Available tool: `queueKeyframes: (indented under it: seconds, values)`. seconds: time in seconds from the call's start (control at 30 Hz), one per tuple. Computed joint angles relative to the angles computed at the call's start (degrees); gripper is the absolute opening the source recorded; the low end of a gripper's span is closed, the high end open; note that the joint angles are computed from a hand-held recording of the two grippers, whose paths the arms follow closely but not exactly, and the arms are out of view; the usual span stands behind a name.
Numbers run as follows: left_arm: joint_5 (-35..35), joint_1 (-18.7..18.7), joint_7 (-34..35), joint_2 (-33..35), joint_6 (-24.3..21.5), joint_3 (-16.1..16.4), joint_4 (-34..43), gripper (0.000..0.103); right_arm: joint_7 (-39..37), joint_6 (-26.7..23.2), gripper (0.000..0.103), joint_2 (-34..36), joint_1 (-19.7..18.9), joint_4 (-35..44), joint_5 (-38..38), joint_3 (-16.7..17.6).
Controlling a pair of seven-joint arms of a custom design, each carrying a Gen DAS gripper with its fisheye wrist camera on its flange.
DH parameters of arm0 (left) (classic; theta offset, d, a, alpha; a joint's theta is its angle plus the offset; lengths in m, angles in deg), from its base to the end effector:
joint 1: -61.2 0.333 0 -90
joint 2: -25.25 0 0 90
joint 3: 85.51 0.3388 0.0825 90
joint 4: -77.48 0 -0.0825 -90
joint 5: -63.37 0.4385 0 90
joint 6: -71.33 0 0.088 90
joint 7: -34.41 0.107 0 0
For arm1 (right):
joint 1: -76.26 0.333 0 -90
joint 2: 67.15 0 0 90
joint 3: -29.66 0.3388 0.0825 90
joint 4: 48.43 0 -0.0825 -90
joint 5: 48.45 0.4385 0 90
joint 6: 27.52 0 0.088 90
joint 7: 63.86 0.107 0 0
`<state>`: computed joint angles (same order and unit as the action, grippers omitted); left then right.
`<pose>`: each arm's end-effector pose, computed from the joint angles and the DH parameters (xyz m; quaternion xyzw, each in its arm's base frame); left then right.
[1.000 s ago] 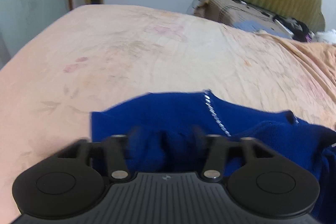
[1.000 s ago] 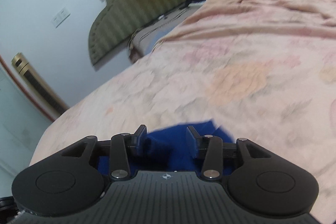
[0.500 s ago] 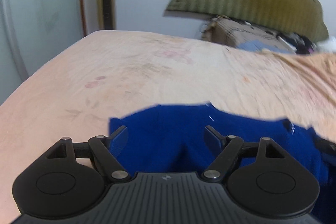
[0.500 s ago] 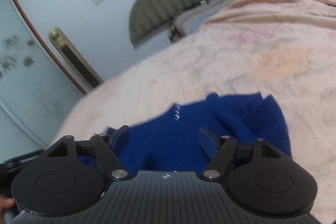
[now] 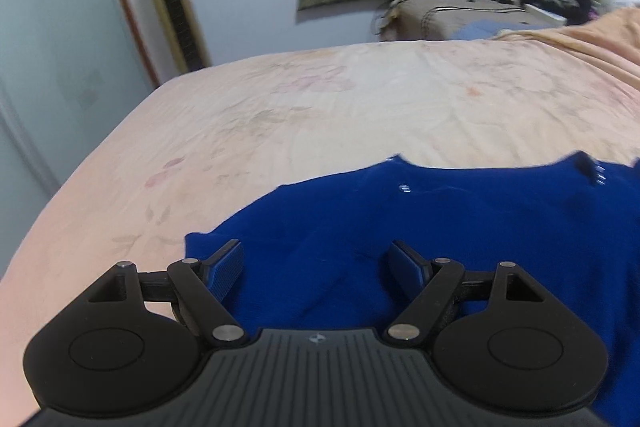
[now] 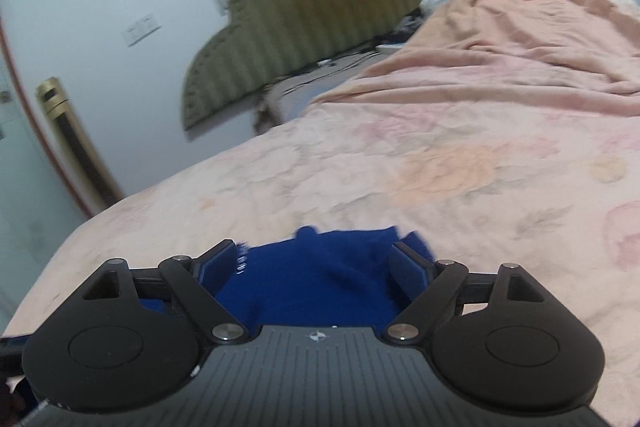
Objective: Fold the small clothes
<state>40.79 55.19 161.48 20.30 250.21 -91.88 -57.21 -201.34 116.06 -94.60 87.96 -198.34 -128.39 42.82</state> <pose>0.5707 -0.0924 0.4523 -0.4731 0.7765 -0.2881 0.3004 0.4059 0.1945 0.4266 -0.3203 0.7927 -0.3632 0.3703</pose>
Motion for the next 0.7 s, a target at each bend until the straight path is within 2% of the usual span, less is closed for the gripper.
queueKeyframes:
  seconds: [0.07, 0.13, 0.17, 0.27, 0.33, 0.47, 0.53, 0.6, 0.67, 0.7]
  values:
    - [3.4, 1.9, -4.4, 1.2, 0.0, -1.1, 0.6, 0.080, -2.5, 1.3, 0.086, 0.7, 0.3, 0.5, -0.5, -0.3]
    - [6.6, 3.0, -7.8, 2.1, 0.4, -1.5, 0.7, 0.087, -7.6, 1.5, 0.088, 1.9, 0.9, 1.4, 1.5, -0.6]
    - [6.1, 2.8, -7.7, 2.3, 1.4, -1.3, 0.5, 0.089, -11.2, -0.5, 0.089, 2.6, 1.4, 2.0, 4.6, -0.4]
    - [6.9, 2.7, -7.6, 2.6, 3.6, -1.2, 0.1, 0.091, -18.9, -11.2, 0.089, 4.0, 2.8, 3.8, 14.1, 1.1]
    - [9.4, 3.7, -9.9, 2.7, 4.7, -1.8, -0.2, 0.091, -17.3, -14.2, 0.089, 2.8, 3.0, 3.0, 15.8, 1.4]
    - [13.5, 5.3, -14.5, 2.1, 4.8, -2.9, -0.8, 0.091, -13.8, -13.8, 0.090, 0.9, 3.0, 2.0, 11.3, 2.6]
    - [13.5, 4.7, -14.5, 1.6, 5.3, -2.5, -1.4, 0.091, -14.7, -11.5, 0.094, 1.6, 3.3, 2.6, 7.0, 2.7]
    - [10.3, 1.5, -11.8, 0.9, 5.9, -0.1, -2.1, 0.091, -15.6, -5.0, 0.098, 2.4, 3.5, 3.1, 2.9, 1.1]
    - [4.0, -5.7, -5.4, -0.1, 6.1, 5.8, -3.0, 0.091, -16.9, 2.0, 0.098, 3.7, 3.4, 3.7, 1.1, -0.9]
    - [2.2, -7.5, -3.2, -0.6, 6.1, 7.3, -3.5, 0.091, -19.2, 4.1, 0.098, 4.7, 3.4, 4.0, 2.5, -1.7]
